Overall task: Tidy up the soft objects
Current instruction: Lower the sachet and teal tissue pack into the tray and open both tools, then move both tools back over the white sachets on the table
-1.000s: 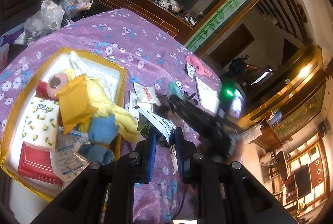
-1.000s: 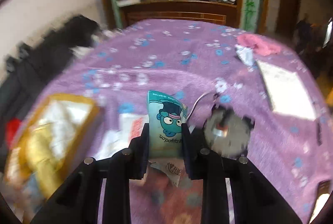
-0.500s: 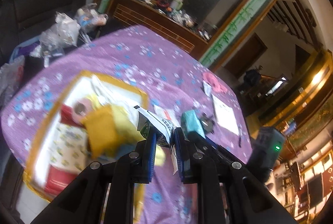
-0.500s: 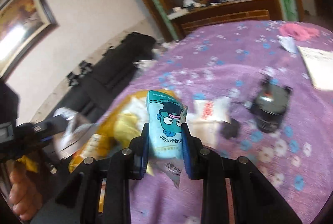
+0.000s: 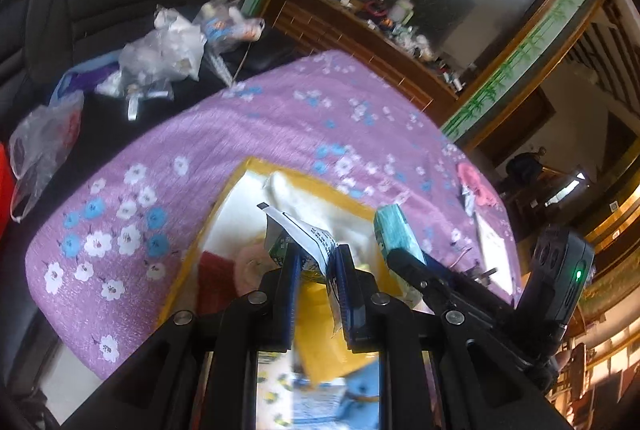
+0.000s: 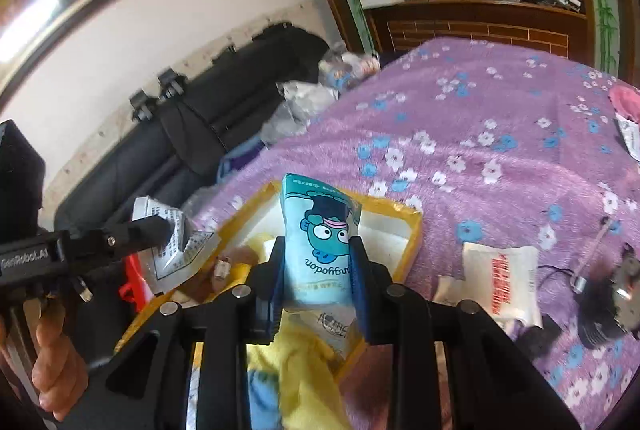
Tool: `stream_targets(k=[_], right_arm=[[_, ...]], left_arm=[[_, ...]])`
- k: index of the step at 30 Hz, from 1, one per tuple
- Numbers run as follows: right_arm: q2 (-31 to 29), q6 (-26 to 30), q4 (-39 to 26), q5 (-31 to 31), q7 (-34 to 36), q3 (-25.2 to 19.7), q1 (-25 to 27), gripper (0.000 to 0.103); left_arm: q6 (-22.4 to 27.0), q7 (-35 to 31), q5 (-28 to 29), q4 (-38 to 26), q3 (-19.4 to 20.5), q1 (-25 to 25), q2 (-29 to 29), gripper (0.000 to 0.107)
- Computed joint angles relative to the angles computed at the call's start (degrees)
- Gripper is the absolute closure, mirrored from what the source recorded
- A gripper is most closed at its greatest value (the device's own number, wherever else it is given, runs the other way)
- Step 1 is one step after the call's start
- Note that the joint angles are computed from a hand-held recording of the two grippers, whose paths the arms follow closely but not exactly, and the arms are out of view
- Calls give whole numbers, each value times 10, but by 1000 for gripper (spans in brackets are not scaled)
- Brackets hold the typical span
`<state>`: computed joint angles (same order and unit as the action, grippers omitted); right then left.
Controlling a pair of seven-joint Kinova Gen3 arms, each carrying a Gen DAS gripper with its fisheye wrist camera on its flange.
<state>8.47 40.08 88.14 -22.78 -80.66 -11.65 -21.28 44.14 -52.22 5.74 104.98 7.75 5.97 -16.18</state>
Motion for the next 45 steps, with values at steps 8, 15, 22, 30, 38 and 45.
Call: stream_targets(k=[8,15,22,30,38,45], right_arm=[[-2,-5,16,-7,13,-7,1,55],[-30,14,53,-163,140,55,4,44],[-88,54,110,-279,284,55,99,30],[-107,38,136,-220,286,89,103,29],[-85,24,150,-201,233,96,121,29],[-84,40,156,-232,229,100,146,29]], left_arm=[[17,75,-59,16,-74,109,9,71],[116,219,-217,-30,86,60,24,42],[277,321,-375,-88,252,42,66,30],[333,417,-459,-158,267,142,109,30],[323,384,-464,-233,243,212,182,29],[308,363,-461,-261,204,254,221,29]])
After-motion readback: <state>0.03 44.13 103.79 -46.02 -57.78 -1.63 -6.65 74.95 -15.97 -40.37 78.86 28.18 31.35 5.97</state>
